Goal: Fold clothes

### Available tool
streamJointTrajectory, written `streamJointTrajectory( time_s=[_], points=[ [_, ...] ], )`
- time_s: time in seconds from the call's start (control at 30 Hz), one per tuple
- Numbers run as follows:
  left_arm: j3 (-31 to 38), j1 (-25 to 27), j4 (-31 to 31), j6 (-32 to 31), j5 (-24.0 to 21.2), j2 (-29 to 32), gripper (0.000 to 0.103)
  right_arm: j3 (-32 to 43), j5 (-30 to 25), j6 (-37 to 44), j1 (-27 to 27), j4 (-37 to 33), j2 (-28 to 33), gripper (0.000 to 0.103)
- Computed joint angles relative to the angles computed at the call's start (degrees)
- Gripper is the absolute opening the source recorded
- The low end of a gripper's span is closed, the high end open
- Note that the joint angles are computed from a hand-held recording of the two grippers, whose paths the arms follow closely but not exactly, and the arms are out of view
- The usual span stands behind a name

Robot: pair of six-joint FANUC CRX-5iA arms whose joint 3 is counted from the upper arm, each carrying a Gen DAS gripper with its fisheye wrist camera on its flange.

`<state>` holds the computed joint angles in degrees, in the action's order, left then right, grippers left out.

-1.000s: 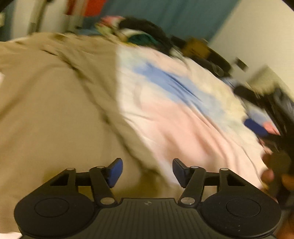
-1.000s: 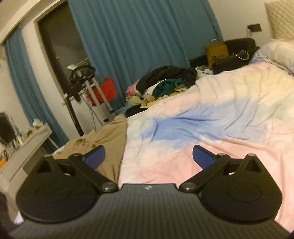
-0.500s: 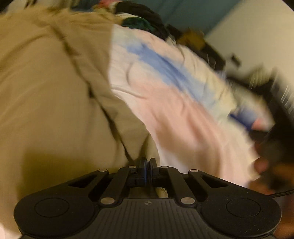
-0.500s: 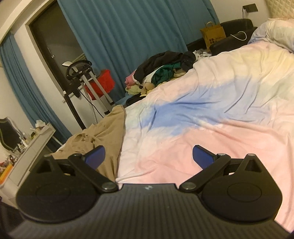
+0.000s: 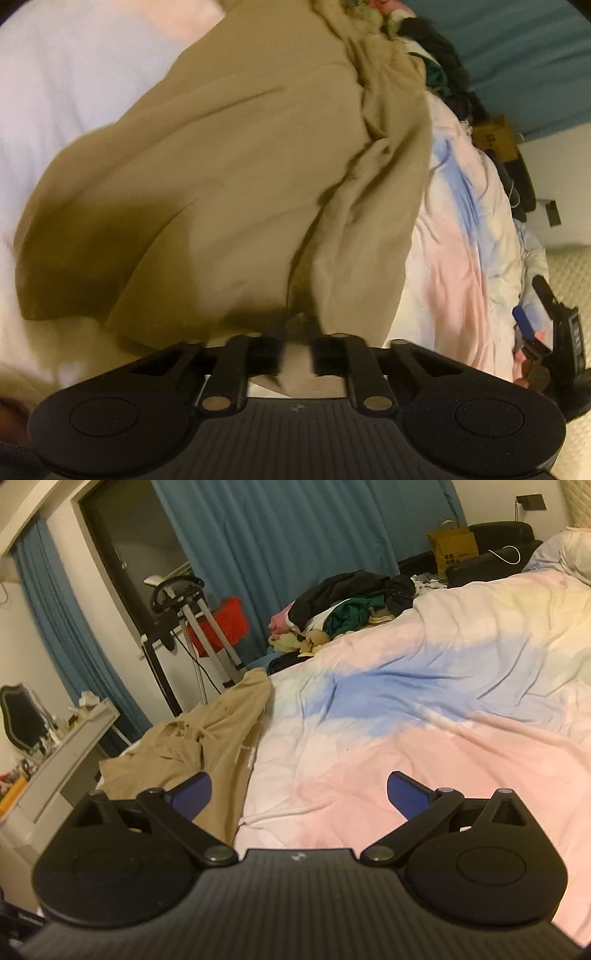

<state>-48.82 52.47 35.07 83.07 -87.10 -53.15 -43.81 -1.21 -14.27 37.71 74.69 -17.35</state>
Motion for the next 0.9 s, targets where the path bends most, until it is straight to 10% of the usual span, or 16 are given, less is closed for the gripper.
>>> streamJointTrajectory(
  time_s=[0.07, 0.23, 0.33, 0.4, 0.63, 0.9],
  points=[
    [0.92, -4.17, -1.10, 0.76, 3.58, 1.75, 0.058, 0.83, -3.03, 6.14, 3.22, -7.08, 0.27, 0.103],
    [2.25, -13.60, -3.57, 1.88, 10.76, 3.85, 0.063, 3.07, -7.39, 16.65, 8.05, -18.26, 1.41, 0.103],
    [3.64, -18.54, -7.64, 3.59, 12.06, 5.12, 0.048, 4.05, -8.92, 20.43, 9.92, -21.18, 2.05, 0.103],
    [3.81, -19.44, -8.53, 3.90, 11.93, 5.81, 0.008, 4.25, -9.61, 21.20, 10.77, -20.98, 2.41, 0.103],
    [4.88, -18.92, -10.07, 5.16, 9.11, 6.49, 0.006, 2.64, -7.61, 12.25, 9.12, -6.41, 3.15, 0.103],
    [13.97, -28.04, -18.17, 9.41, 15.23, 10.89, 0.066, 6.80, -10.61, 9.90, 9.61, -4.83, 7.15, 0.103]
  ],
)
